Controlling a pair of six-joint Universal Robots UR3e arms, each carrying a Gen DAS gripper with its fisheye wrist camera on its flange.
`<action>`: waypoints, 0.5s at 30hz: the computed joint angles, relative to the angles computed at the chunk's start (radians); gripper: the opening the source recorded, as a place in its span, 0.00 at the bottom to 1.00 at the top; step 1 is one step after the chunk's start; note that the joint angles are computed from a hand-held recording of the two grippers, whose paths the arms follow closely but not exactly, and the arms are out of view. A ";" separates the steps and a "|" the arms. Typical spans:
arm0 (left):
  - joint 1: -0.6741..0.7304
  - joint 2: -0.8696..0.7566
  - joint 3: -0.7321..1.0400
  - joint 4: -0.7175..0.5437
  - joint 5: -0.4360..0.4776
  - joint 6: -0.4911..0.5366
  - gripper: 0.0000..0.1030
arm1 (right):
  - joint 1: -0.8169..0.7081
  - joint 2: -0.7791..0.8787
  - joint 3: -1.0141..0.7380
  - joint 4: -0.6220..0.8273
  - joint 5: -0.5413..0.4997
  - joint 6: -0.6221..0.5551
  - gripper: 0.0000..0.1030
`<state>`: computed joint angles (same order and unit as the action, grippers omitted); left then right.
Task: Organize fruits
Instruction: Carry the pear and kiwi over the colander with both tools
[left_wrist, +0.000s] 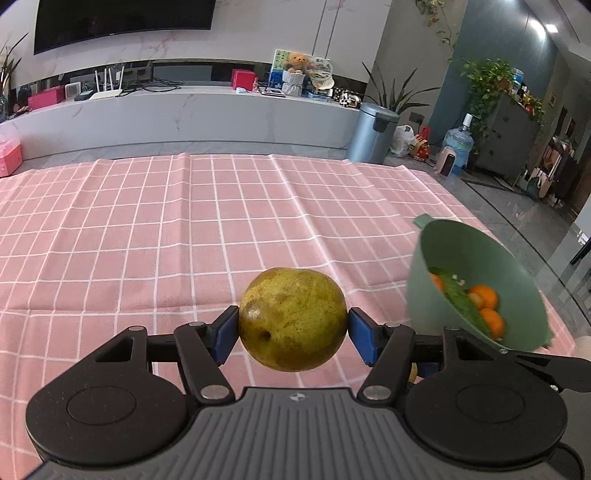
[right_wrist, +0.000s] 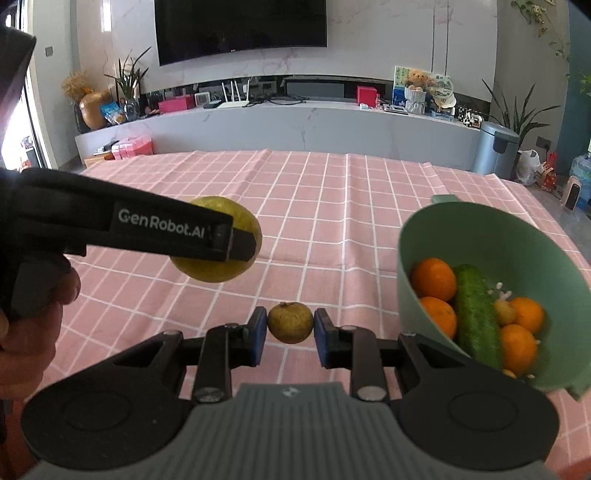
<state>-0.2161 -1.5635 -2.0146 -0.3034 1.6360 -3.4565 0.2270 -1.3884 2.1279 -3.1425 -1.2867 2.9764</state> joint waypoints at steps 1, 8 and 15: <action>-0.012 0.007 0.005 -0.008 0.004 -0.007 0.70 | -0.013 -0.029 0.021 0.008 0.012 -0.005 0.23; -0.100 0.017 0.063 -0.068 0.019 -0.032 0.70 | -0.145 -0.269 0.149 0.127 0.107 -0.049 0.23; -0.166 -0.070 0.204 -0.097 0.026 -0.020 0.70 | -0.299 -0.448 0.213 0.211 0.159 -0.111 0.23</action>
<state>-0.3823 -1.6336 -1.8103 -0.4008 1.6624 -3.4766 -0.0715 -1.8367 2.3413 -2.9312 -1.1273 2.8653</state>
